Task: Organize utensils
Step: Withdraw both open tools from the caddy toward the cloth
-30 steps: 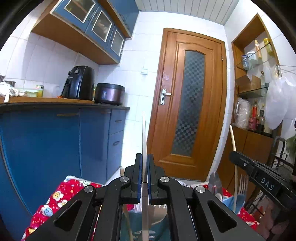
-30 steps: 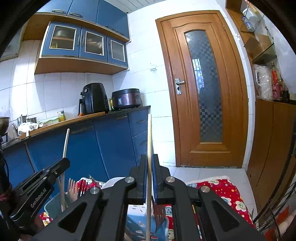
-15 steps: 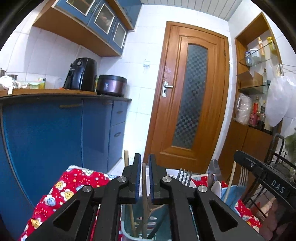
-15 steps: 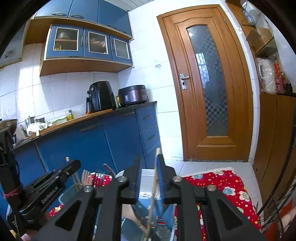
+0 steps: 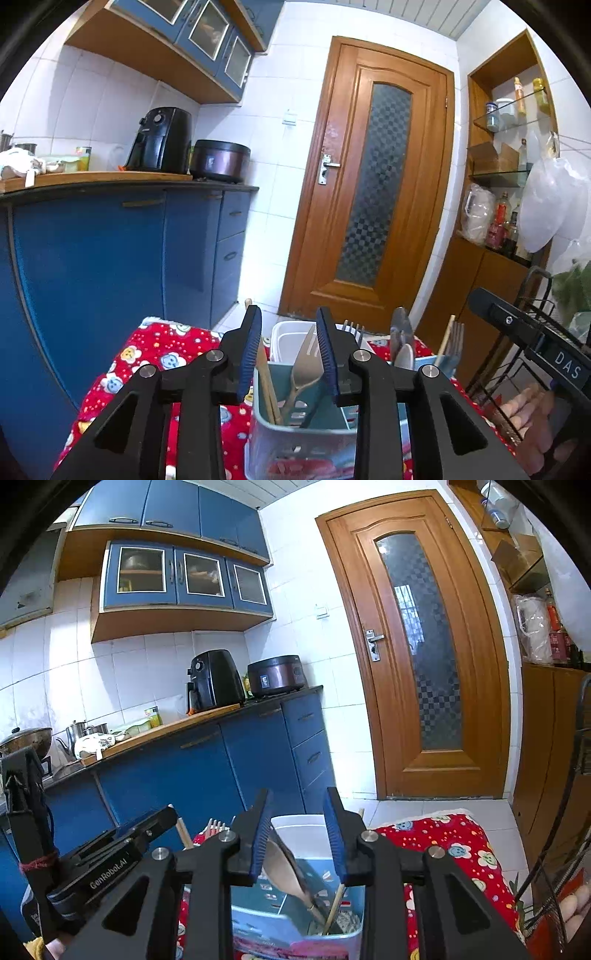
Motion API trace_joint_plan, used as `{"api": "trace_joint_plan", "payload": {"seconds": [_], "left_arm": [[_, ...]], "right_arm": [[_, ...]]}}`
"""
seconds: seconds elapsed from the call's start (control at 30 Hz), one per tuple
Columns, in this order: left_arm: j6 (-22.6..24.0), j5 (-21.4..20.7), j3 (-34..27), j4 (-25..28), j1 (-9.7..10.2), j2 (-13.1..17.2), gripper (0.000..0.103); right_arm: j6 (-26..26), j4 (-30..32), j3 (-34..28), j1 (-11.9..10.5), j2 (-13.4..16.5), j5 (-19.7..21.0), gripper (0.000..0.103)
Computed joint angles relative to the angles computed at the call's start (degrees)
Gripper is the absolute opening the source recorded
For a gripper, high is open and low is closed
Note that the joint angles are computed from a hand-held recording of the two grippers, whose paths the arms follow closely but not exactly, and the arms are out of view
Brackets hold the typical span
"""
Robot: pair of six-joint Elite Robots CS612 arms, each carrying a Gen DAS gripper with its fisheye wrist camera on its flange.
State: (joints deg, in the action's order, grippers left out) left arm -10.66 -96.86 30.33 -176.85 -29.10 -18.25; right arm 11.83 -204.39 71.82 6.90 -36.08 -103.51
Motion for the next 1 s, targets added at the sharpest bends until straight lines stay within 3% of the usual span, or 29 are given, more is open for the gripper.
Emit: {"api": "trace_joint_plan", "payload": {"seconds": [0.53, 1.0], "left_arm": [[0.5, -2.5, 15.0, -3.3, 0.8, -8.7, 0.033], [3.6, -5.1, 25.5, -2.1, 1.15, -14.4, 0.033]], "right_arm": [[0.8, 2.7, 7.0, 1.9, -4.3, 0.4, 0.034], [3.5, 6.2, 11.8, 3.3, -6.5, -0.1, 0.037]]}}
